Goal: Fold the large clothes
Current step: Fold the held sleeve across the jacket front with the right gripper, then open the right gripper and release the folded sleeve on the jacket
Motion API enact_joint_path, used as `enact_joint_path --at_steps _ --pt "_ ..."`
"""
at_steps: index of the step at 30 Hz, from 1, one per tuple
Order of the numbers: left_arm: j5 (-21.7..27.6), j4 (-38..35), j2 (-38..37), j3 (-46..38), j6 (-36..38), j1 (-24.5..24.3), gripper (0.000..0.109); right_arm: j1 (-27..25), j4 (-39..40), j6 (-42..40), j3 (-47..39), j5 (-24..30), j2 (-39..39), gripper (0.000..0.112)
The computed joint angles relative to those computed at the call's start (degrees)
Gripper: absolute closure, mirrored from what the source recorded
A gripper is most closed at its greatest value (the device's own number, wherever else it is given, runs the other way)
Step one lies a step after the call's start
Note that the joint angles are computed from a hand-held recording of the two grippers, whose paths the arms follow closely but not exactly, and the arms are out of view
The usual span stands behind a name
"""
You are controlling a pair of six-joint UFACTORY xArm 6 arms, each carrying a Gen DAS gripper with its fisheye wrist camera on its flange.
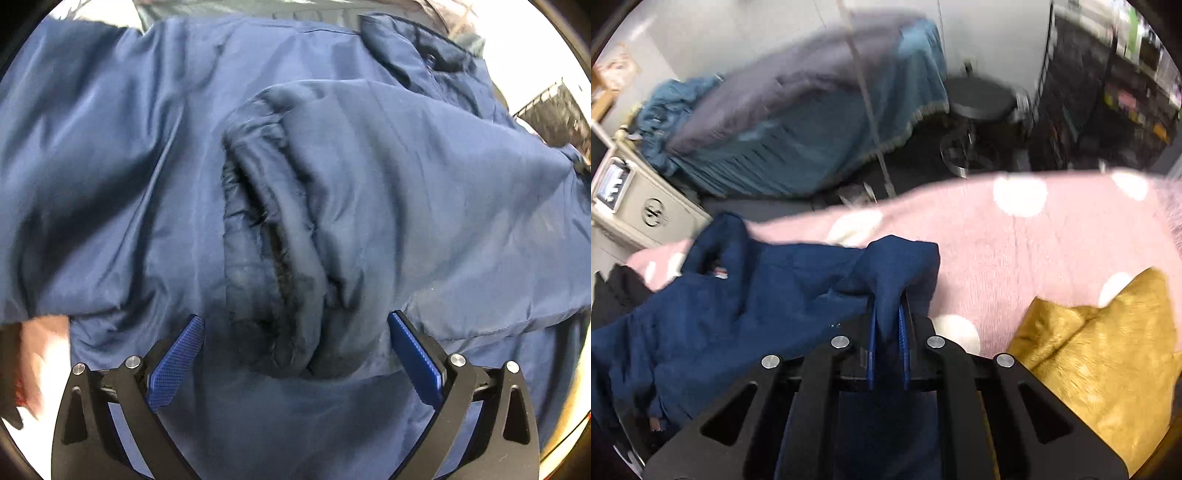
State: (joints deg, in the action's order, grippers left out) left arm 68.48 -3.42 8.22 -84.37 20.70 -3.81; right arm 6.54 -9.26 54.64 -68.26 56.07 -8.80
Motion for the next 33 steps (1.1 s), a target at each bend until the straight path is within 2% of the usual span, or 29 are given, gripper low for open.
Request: enact_joint_path --at_steps 1,2,4,7,10,12,15,19,24,27,28,31,32,33 --pt "-0.74 0.71 -0.13 0.38 0.53 -0.27 0.011 -0.05 0.27 1.62 0.98 -0.31 -0.67 0.086" --pt "-1.16 1.13 0.1 0.33 1.23 -0.26 0.011 0.1 -0.06 3.81 1.84 -0.08 -1.9 0.072" --pt "-0.12 0.19 1.47 -1.18 1.67 0.39 0.011 1.84 -4.01 9.3 4.87 -0.96 -6.3 0.057" --pt "1.6 -1.62 4.08 -3.99 0.96 1.65 0.011 7.09 -10.9 10.71 7.89 -0.55 -12.76 0.055" --pt "2.01 -0.97 5.67 -5.83 -0.51 1.77 0.011 13.07 -10.69 2.08 9.25 -0.45 -15.16 0.055" --pt "1.49 -0.2 6.06 -5.92 -1.27 1.59 0.011 18.48 -13.04 -2.78 9.35 3.75 -14.87 0.055" --pt "0.84 0.12 5.51 -5.16 -1.88 1.17 0.011 22.17 -13.06 -6.23 12.34 8.62 -13.76 0.055" --pt "1.15 -0.76 5.55 -5.38 -0.65 1.42 0.01 21.68 -13.53 -6.09 17.87 5.94 -14.74 0.056" --pt "1.08 -1.07 7.51 -6.94 -0.16 1.73 0.01 20.25 -12.73 -7.57 14.64 7.18 -10.44 0.055" --pt "-1.74 -0.94 5.53 -3.76 0.25 1.38 0.01 20.79 -12.63 -6.31 11.11 10.34 -7.63 0.053" --pt "-2.78 -0.81 3.32 -0.57 -1.21 -0.16 0.01 21.17 -12.72 -5.96 9.7 11.3 -6.17 0.053" --pt "-1.71 -1.78 1.76 0.43 -0.23 0.09 0.011 22.41 -12.73 -3.87 4.18 16.43 -3.69 0.053" --pt "-1.33 -1.76 1.4 0.17 0.18 0.49 0.011 23.24 -13.2 -2.22 2.9 17.13 -3.85 0.053" --pt "-3.05 -2.16 -0.28 1.5 0.57 1.08 0.011 24.28 -13.87 -0.37 2.13 16.47 -4.71 0.052"
